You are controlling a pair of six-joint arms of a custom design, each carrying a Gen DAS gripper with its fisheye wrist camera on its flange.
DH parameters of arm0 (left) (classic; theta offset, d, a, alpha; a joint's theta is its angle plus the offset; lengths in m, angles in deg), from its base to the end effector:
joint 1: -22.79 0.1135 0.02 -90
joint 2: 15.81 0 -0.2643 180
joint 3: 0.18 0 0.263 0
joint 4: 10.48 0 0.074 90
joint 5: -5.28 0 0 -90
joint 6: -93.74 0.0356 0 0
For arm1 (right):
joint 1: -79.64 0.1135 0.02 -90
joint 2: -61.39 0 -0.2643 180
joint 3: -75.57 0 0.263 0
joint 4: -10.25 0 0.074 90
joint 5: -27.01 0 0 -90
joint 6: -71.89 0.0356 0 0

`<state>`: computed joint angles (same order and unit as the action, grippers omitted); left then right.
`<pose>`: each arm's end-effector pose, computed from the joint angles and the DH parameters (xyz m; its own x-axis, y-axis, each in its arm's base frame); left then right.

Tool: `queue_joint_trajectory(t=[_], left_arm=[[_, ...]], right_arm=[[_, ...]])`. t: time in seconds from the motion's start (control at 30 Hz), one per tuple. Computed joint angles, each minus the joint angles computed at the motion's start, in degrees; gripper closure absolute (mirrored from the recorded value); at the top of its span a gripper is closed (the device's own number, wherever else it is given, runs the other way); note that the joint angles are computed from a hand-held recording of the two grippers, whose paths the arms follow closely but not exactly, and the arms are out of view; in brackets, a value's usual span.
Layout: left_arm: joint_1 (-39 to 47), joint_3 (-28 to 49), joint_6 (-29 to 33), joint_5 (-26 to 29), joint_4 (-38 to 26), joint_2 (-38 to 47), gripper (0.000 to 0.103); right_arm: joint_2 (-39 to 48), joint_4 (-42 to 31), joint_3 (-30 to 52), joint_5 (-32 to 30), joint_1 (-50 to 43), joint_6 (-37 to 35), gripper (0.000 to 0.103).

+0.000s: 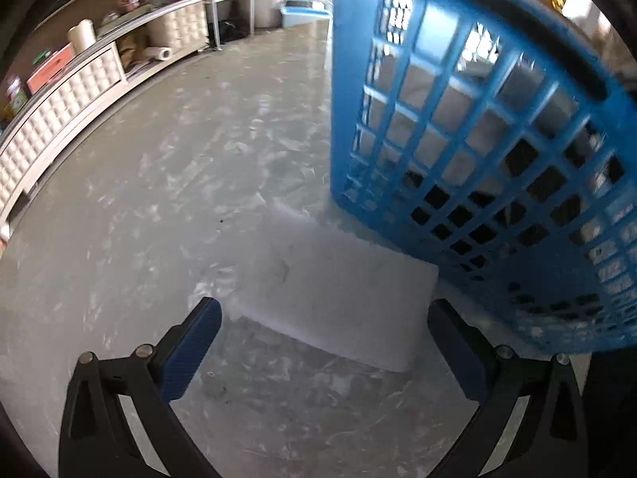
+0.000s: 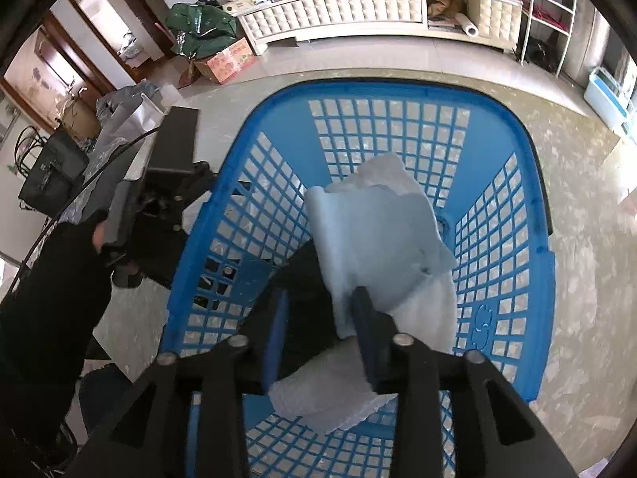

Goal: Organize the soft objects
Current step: 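Lower the blue cloth into the basket and open the right tool, then grasp the white foam pad with the left tool and lift it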

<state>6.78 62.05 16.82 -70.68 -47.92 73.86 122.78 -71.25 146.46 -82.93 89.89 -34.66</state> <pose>0.2840 -0.0905 0.1583 -0.7648 0.4478 -0.4632 0.5540 0.8241 -0.1179 0.1809 0.0451 0.2867 -0.8199 -0.4204 -0.3886 -0.5263 0.8205 0.2229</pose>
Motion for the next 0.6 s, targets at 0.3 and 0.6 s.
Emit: queue_joint_trajectory(t=[0.3, 0.6], left_arm=[[-1.3, 4.5, 3.8, -1.8, 2.6, 6.2, 0.009], [-3.6, 2.3, 1.3, -3.4, 3.9, 3.4, 0.021]], right_arm=[[-1.9, -0.9, 0.9, -4.4, -4.2, -1.5, 0.050], [-1.3, -0.7, 0.6, -6.4, -9.4, -3.4, 0.046]])
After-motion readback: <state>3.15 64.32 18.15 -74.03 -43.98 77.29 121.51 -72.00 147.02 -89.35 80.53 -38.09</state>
